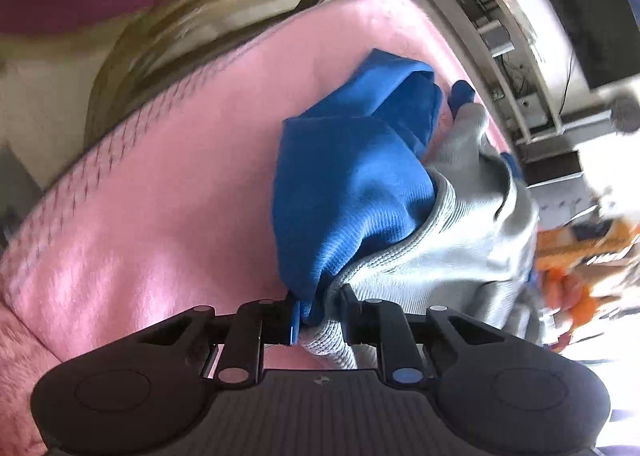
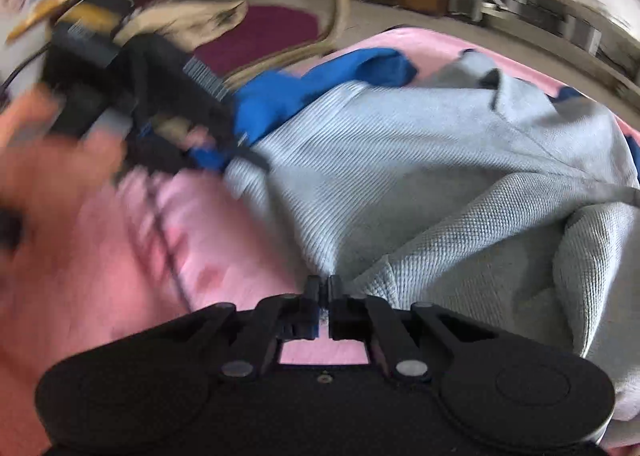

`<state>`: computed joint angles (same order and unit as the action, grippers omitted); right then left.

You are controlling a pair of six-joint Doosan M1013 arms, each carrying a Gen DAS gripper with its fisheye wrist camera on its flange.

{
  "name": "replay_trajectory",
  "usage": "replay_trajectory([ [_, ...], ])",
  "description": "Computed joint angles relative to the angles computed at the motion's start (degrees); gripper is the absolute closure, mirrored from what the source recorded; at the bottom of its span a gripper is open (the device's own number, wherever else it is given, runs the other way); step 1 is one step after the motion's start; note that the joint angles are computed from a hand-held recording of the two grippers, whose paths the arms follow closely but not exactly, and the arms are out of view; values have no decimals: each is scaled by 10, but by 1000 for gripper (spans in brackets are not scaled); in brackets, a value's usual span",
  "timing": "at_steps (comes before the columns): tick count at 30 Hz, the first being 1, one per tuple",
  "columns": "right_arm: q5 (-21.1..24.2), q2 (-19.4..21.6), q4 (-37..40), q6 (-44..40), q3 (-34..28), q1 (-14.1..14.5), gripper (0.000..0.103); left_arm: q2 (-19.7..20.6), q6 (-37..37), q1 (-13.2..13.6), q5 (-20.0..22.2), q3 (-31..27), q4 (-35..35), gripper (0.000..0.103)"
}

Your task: Fold clothes

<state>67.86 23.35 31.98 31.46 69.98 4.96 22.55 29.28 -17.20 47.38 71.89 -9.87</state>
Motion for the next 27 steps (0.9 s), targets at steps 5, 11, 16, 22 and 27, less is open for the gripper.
replay_trajectory([
  [5, 16, -2, -14, 17, -4, -7, 92, -5, 20, -1, 16, 0, -15, 46],
  [11, 48, 7, 114, 113, -24, -56, 75, 2, 15, -12, 15, -7, -7, 41],
  [16, 24, 10, 220, 210, -30, -104, 75, 28, -1, -25, 45, -49, 38, 42],
  [22, -39, 6, 297, 279, -39, -158, 71, 49, 7, -44, 108, -92, 112, 70],
  [27, -117, 7, 255, 350, -53, -182, 61, 50, 5, -50, 135, -104, 156, 85],
])
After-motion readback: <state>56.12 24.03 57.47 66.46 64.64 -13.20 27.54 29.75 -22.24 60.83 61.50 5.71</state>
